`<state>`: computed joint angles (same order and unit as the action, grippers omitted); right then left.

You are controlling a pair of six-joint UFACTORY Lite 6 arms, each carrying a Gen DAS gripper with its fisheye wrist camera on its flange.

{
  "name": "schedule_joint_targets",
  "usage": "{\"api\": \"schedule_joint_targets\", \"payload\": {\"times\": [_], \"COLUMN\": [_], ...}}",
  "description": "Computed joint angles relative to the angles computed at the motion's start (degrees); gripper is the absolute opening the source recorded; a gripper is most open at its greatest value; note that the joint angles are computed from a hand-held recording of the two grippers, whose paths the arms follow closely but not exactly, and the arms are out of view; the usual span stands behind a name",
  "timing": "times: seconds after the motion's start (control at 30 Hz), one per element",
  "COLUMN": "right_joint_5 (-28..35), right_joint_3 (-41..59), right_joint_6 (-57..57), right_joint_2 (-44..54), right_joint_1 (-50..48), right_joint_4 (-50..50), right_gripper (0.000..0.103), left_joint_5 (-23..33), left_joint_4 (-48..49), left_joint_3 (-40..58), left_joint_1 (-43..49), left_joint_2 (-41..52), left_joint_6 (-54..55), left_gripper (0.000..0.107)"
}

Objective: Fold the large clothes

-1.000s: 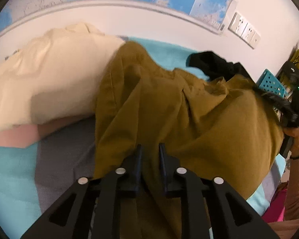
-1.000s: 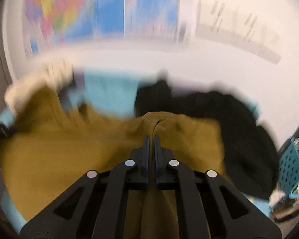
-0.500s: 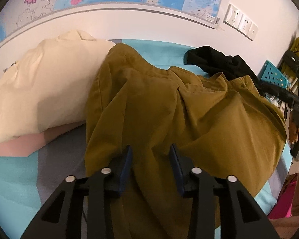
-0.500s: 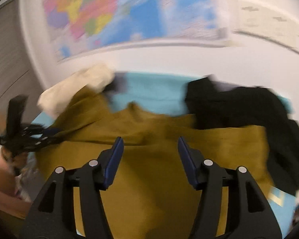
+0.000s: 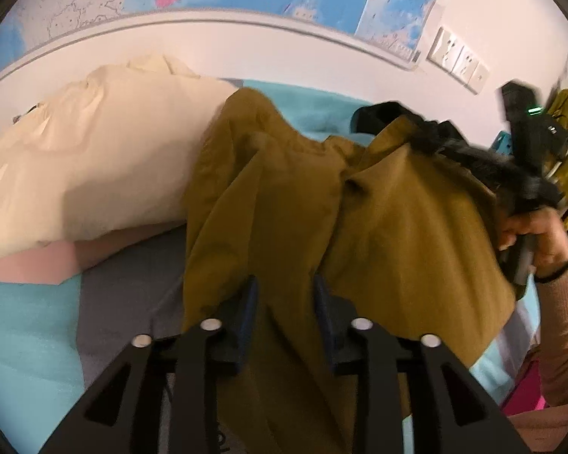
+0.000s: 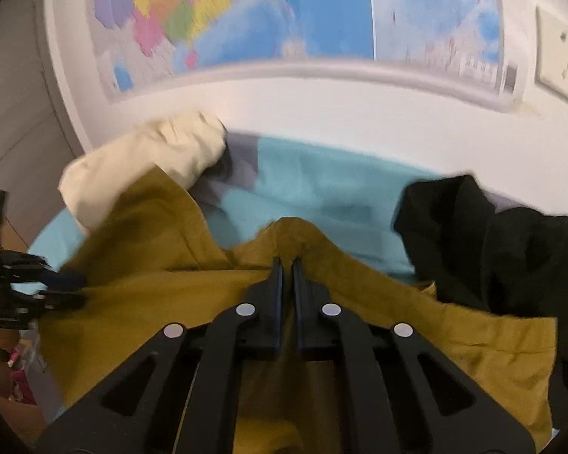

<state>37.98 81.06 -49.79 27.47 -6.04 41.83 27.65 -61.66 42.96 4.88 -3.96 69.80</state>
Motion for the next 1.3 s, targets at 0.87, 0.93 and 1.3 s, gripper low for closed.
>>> {"api": "schedule_joint_targets", "payload": {"times": [0.87, 0.93, 1.3], "right_joint_5": [6.1, 7.0, 24.8], "right_joint_3": [-27.4, -27.1, -29.2], "right_joint_6": [-11.8, -12.4, -19.9], "right_joint_2": [-22.2, -21.1, -35.8], "right_joint_1": [-22.2, -23.3, -39.5], "right_joint_4": [-0.1, 1.9, 4.6], "right_gripper": [0.057, 0.058, 0.063], "left_joint_5": [-17.7, -17.8, -11.9], "left_joint_4": [9.9, 5.6, -1.0], "left_joint_3": [-0.3, -0.2, -10.5], "left_joint_1": [-13.7, -13.3, -7.4], "left_joint_2": [3.2, 3.9, -12.5], "left_joint_6": [-12.2, -8.2, -1.1], "left_gripper": [0.058, 0.059, 0.067]}}
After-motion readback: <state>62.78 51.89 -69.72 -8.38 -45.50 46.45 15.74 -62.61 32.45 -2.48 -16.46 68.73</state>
